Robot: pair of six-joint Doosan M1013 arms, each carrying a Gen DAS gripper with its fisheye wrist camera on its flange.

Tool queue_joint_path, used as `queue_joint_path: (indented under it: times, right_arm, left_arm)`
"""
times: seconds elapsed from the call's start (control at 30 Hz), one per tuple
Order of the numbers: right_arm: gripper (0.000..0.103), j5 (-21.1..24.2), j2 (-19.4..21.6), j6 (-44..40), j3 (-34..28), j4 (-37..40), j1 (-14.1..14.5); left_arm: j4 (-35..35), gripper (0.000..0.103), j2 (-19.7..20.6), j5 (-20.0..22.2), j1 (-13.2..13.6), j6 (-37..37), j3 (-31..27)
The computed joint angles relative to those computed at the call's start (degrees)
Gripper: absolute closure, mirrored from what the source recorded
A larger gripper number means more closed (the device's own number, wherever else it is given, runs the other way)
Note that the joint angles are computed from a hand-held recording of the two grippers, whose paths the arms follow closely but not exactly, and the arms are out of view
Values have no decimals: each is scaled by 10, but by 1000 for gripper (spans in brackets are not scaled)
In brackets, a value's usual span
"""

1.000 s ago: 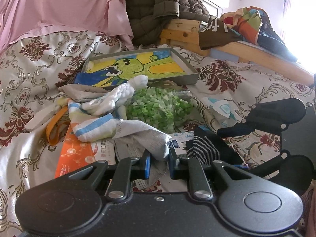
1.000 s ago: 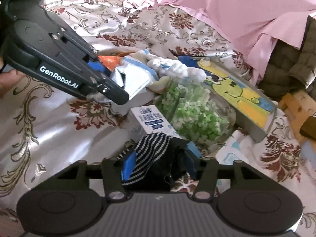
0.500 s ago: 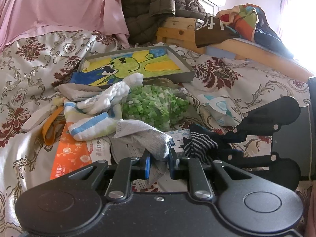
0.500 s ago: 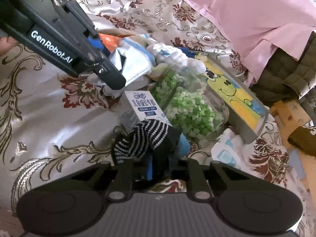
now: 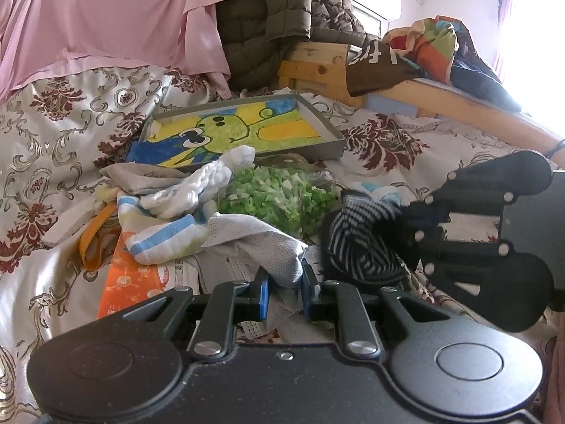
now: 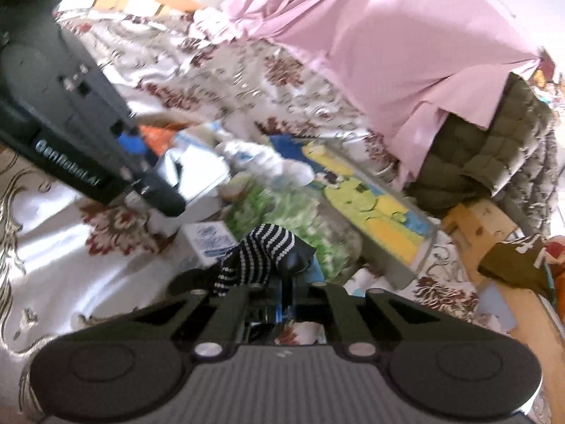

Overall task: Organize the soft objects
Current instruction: 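Lift and carry the grey mask and striped sock over the painted tray with both grippers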

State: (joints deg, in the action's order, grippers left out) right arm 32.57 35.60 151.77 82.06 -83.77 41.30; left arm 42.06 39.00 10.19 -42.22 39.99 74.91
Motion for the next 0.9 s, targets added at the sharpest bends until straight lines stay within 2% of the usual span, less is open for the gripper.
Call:
queue_joint_path:
  times: [0.33, 0.47, 0.6, 0.7, 0.8, 0.9]
  right_arm:
    - [98, 9, -6, 93, 3, -80, -6]
    - [98, 3, -2, 144, -16, -114, -20]
    - [98, 3, 18, 173, -54, -141, -38]
    - [98, 9, 43, 195, -93, -145, -55]
    - [98, 17, 72, 228, -137, -124, -73]
    - [97, 4, 91, 241, -171, -78, -91]
  left_arm:
    - [84, 84, -5, -17, 4, -88, -15]
    - [18, 84, 12, -22, 11, -14, -61]
    - [-48, 84, 48, -8, 18, 52, -140]
    - [-129, 84, 86, 14, 25, 138, -218]
    - [-226, 84, 139, 72, 32, 234, -323]
    - [-296, 84, 206, 159, 38, 303, -457]
